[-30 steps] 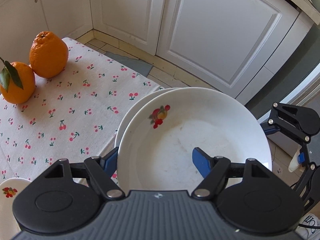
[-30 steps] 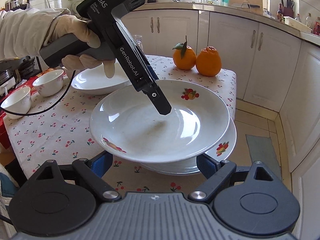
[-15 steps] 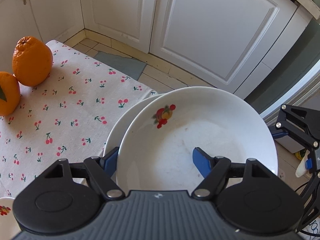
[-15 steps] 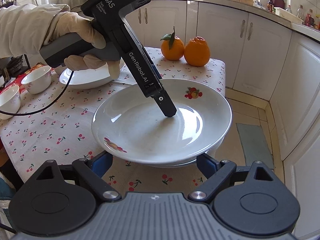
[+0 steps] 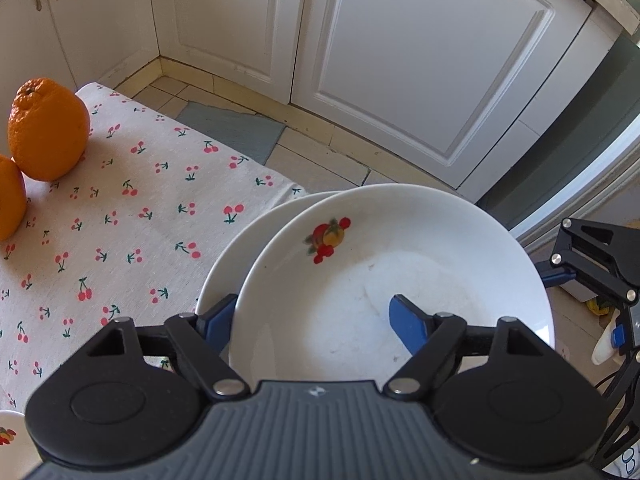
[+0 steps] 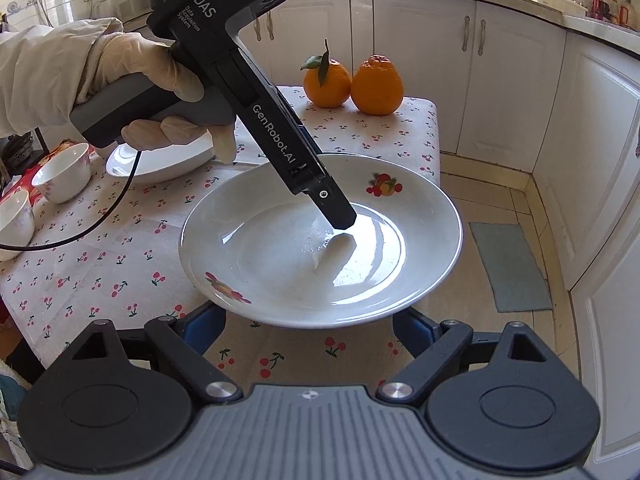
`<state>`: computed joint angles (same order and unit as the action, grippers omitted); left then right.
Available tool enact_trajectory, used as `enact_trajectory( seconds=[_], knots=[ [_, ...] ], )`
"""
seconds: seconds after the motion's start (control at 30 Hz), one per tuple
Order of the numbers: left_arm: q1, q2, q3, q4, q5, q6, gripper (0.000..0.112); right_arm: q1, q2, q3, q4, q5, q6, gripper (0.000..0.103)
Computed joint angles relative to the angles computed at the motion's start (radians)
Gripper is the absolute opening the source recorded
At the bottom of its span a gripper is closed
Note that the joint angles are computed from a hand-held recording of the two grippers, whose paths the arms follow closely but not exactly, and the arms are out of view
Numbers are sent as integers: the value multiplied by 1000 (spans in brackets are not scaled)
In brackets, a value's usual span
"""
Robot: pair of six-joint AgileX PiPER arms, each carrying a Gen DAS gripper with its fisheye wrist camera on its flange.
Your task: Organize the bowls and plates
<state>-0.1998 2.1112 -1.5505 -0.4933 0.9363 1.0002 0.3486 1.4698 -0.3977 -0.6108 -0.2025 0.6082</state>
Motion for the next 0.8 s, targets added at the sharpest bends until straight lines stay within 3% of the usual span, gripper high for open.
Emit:
enact_trajectory(
  seconds=[0.4,0.6,0.7,0.8],
  knots=[
    [-16,-17,9,53,-20,-5,83,19,-27,7,107,27,-88,93],
    [1,-62,61,43,-65,17,86,41,-9,1,259,26,-231,93],
    [7,-86,99,42,-112,28,89,41,0,3,264,11,-230,94],
    [20,-94,115,28,-116,32,89,61,6,3,385,16,-338,95]
  ],
)
